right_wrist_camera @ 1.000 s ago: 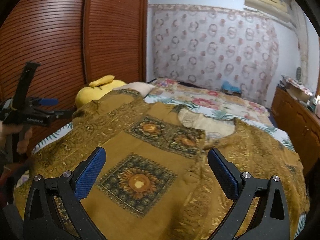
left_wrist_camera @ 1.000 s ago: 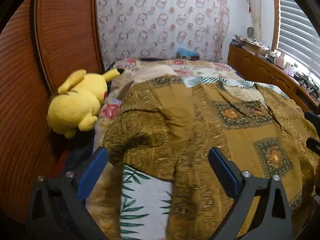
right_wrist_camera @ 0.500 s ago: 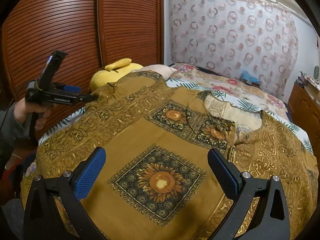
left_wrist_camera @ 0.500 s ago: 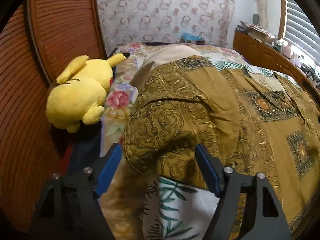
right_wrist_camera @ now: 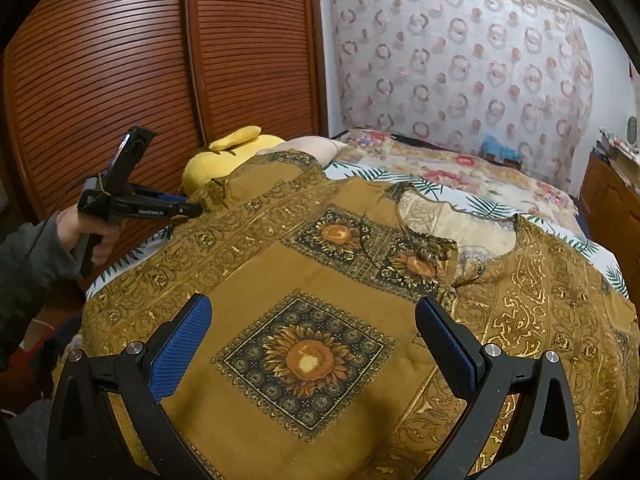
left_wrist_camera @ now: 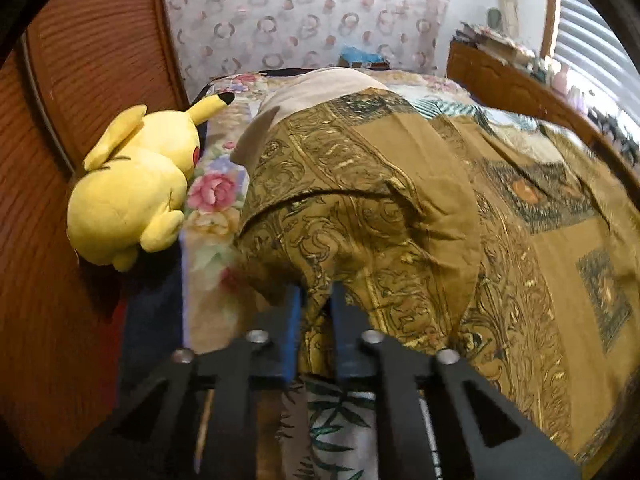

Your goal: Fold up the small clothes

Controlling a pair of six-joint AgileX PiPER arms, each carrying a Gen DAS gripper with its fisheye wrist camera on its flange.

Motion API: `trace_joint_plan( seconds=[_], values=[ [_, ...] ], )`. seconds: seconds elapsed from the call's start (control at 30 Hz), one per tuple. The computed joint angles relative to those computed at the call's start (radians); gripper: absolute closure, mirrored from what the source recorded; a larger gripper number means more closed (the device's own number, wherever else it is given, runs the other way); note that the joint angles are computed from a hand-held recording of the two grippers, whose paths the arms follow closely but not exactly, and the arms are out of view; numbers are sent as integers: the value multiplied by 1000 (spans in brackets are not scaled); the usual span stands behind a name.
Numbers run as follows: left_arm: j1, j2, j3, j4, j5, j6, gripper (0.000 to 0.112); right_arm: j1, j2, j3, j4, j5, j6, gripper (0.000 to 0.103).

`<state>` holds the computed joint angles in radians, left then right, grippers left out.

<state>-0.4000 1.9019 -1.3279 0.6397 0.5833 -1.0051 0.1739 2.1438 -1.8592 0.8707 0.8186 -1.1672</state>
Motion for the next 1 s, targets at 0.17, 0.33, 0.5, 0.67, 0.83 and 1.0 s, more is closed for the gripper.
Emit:
trace_joint_plan(
  seconds=[0.17,0.33,0.5,0.67,0.83,1.0],
  values=[
    [-54,-57,4,111,59,-82,111,-6,9,-16,-4,26,5,0],
    [-148,-88,-91,175,127,-84,111,-16,5,-11,7,15,-10,0],
    [-211,23,-340,88,173,92,111,-52,4,-18,15,11,-2,0],
    [-261,166,-577,21,268,198,103,-98,16,-47,-3,14,35,0],
    [-298,140,-528,40,240,124,89,-130,21,-64,-14,24,53,0],
    [-323,68,-402,147,223,-39,72,-129,32,-104,-32,36,77,0]
  ],
)
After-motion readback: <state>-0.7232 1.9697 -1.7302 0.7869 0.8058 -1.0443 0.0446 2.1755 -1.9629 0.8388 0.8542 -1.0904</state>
